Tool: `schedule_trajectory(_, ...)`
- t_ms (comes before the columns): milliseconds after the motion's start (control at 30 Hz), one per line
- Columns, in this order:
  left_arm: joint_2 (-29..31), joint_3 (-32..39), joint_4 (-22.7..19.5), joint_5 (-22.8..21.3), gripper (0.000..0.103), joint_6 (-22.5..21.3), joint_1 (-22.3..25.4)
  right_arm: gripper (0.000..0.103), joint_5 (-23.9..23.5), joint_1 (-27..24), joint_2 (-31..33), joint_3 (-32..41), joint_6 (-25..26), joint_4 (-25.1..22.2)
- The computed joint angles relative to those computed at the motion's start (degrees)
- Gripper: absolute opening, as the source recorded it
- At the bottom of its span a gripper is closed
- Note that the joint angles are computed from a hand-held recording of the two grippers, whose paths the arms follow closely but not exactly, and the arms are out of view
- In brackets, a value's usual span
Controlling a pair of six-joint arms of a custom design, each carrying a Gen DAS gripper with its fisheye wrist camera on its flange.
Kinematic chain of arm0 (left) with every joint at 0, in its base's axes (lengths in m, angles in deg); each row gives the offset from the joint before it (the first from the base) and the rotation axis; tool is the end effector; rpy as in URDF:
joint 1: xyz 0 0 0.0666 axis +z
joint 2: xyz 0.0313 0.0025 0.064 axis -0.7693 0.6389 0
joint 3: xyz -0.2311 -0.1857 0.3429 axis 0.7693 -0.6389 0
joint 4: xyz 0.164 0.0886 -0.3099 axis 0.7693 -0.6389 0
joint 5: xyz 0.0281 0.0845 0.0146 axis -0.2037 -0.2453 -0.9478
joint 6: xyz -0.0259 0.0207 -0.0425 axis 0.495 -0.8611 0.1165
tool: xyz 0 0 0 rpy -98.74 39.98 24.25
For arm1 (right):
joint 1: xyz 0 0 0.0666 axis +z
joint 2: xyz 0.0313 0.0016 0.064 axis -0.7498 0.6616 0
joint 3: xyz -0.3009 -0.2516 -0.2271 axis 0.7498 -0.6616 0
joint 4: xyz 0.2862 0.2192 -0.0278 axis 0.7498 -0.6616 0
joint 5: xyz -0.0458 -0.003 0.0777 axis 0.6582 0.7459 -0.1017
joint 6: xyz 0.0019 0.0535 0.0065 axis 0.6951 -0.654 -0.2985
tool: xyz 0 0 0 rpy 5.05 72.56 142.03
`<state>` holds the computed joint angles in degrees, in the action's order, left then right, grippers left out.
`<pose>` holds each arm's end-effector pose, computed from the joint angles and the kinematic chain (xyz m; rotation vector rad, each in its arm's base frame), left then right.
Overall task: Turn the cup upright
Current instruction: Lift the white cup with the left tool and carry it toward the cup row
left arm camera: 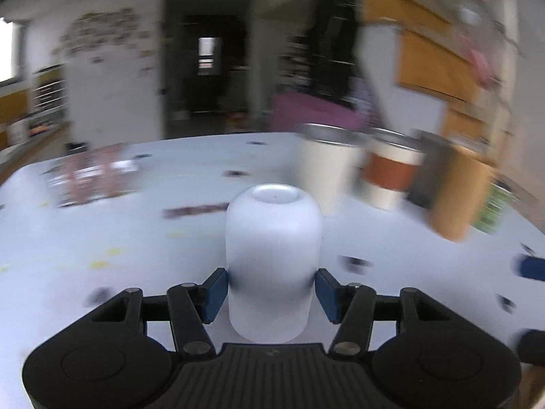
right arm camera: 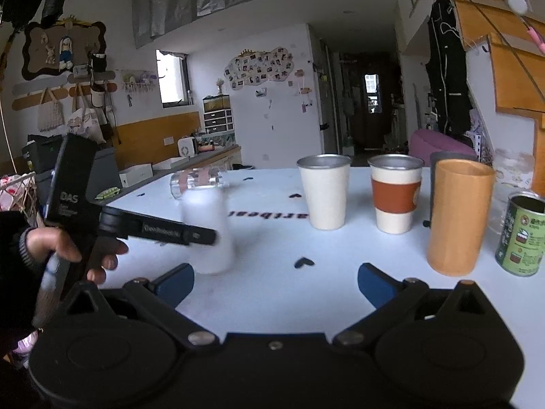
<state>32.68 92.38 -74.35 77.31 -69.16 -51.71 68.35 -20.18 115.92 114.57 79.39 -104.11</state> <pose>0.4083 -0.0160 0.5090 0.1540 2.1420 -0.1572 0.3879 0.2121 0.5025 -0.4295 1.9230 0.4676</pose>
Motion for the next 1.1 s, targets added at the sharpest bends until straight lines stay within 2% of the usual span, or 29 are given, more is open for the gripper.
schedule_trajectory(133,-1.15,-1.93,0.48,1.47,0.057,-1.78,-5.31,0.103,-0.81,-1.58,-0.74,-1.76,-0.72,0.07)
schedule_trajectory(200,-1.43,-2.76,1.81,-0.37,0.057,-1.93,-7.61,0.103,-0.95,-2.31,-1.08,-2.51,-1.17,0.37)
schedule_trajectory(367,-0.93,-1.81,1.10,-1.23,0.059,-1.71,-8.65,0.103,-2.03,-3.28,-1.85,-4.25,-0.28,0.77)
schedule_trajectory(533,-0.96,0.94,-0.45,-0.81,0.068,-0.84,-7.97,0.101,-4.59,-2.97,-1.28,-4.50,1.20,-0.56)
schedule_trajectory(667,0.32,5.07,-3.11,0.80,0.068,-0.69,-7.78,0.086,-8.52,-2.79,0.29,-3.14,1.81,-1.60)
schedule_trajectory(767,2.20,8.76,-6.11,2.39,0.068,-0.59,-7.84,0.059,-12.49,-2.72,2.00,-1.45,1.57,-2.51)
schedule_trajectory(867,3.96,11.39,-8.47,2.98,0.067,-0.27,-7.96,0.042,-17.47,-2.77,4.20,0.71,1.23,-3.60)
schedule_trajectory(933,4.48,12.08,-8.96,3.15,0.064,0.20,-7.95,0.037,-19.83,-2.53,5.72,2.08,1.43,-4.45)
schedule_trajectory(1000,4.48,12.16,-9.11,3.95,0.053,0.79,-7.61,0.032,-21.86,-2.36,7.22,3.50,1.39,-5.61)
schedule_trajectory(1100,3.77,11.41,-9.27,6.62,0.051,1.51,-6.37,0.030,-23.16,-1.79,9.06,4.90,0.21,-6.64)
